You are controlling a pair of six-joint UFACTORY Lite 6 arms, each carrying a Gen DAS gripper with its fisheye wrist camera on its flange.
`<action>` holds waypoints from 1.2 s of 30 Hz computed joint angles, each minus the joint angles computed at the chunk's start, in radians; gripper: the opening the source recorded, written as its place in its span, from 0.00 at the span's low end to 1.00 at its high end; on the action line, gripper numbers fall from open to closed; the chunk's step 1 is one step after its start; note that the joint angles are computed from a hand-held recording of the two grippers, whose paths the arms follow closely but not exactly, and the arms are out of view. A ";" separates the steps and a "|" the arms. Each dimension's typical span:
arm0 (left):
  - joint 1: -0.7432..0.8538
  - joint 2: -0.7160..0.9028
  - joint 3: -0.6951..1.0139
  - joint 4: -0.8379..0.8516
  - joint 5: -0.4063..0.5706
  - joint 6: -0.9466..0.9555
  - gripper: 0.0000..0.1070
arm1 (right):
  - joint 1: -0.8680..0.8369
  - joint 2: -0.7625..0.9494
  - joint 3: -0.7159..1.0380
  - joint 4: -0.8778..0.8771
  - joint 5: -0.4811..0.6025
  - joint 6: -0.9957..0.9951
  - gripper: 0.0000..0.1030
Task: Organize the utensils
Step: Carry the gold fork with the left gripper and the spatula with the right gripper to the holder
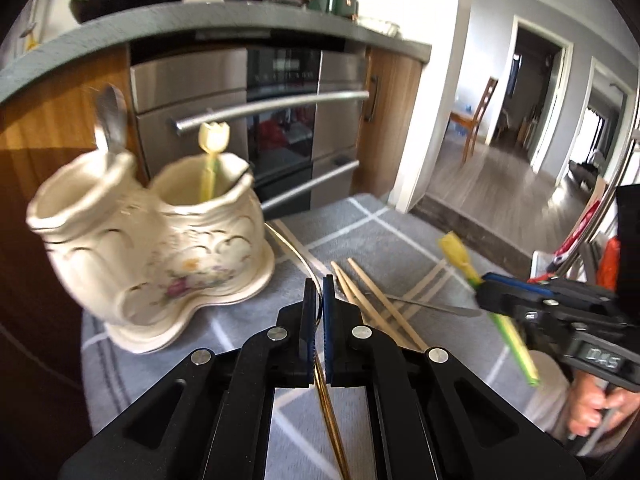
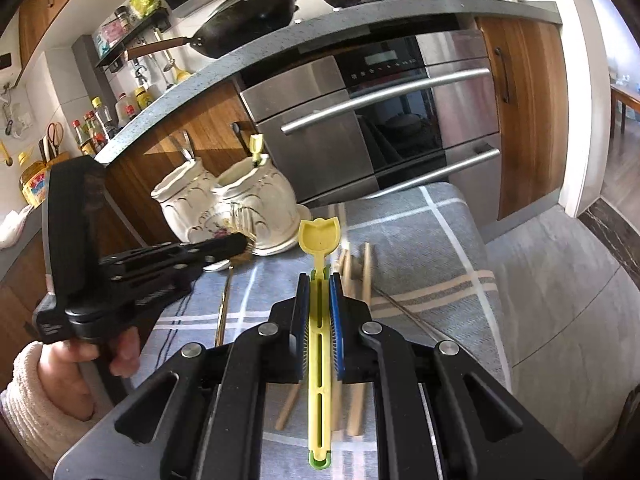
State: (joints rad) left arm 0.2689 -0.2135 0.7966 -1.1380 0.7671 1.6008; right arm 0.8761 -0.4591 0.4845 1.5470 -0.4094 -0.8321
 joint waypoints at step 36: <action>0.310 0.373 1.003 -0.019 0.252 -0.312 0.03 | -0.197 0.886 1.065 -0.450 0.047 0.206 0.09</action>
